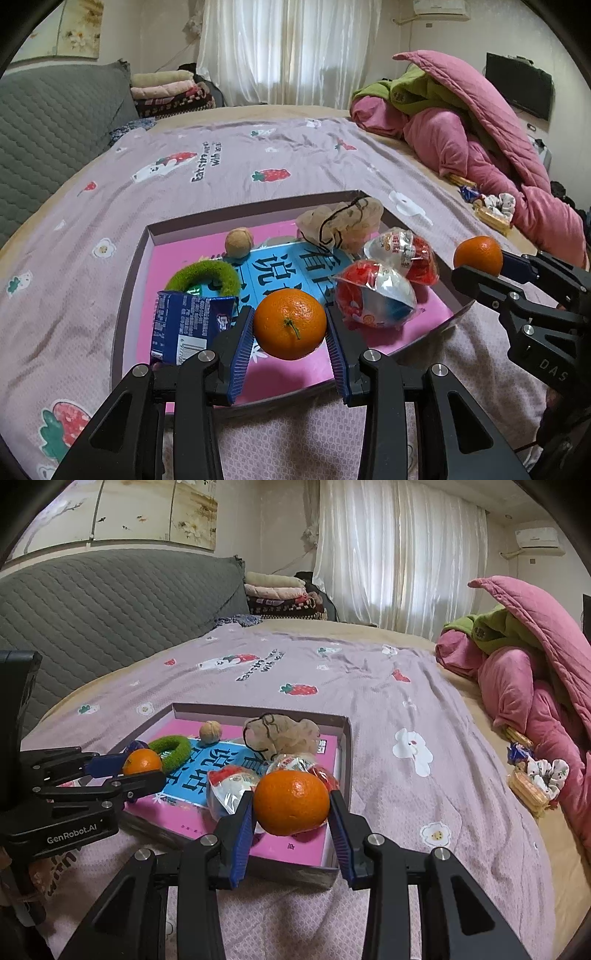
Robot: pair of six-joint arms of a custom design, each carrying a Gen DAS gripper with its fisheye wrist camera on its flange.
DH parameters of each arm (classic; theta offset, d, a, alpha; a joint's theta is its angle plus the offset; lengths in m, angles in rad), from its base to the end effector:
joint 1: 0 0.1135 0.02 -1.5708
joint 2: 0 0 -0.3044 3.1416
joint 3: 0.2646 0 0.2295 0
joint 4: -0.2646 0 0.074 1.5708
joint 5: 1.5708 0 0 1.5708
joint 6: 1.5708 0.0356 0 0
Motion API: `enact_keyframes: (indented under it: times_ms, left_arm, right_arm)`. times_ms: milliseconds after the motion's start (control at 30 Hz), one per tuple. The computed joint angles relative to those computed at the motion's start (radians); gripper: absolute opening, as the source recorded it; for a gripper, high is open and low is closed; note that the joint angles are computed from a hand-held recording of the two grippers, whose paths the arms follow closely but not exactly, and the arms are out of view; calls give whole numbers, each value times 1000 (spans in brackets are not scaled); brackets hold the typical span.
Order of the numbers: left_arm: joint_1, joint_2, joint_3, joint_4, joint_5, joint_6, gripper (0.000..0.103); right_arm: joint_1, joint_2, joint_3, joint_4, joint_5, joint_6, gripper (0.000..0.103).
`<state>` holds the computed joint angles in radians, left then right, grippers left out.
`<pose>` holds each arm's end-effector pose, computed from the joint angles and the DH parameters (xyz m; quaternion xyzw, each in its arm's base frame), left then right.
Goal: Organize objects
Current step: 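Lower the oranges into the tray beside the eggs with both tools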
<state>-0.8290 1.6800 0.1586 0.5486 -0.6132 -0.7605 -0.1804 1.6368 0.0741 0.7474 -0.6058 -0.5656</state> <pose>0.1381 -0.1204 0.1126 -0.0576 0.9136 0.0016 0.4026 0.1735 -0.0110 0.1210 -0.2778 0.8497 0.1299 0.4289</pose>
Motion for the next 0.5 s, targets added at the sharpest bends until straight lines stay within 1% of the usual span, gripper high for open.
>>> enact_keyframes:
  times_ms: [267,500]
  left_arm:
    - [9,45,-1,48,26,12,39]
    - [22,59,6,59,34,21,39]
  right_arm:
    - [23,74,-1,36,32,-6,39]
    - [50,126,-5,81,56,5,39]
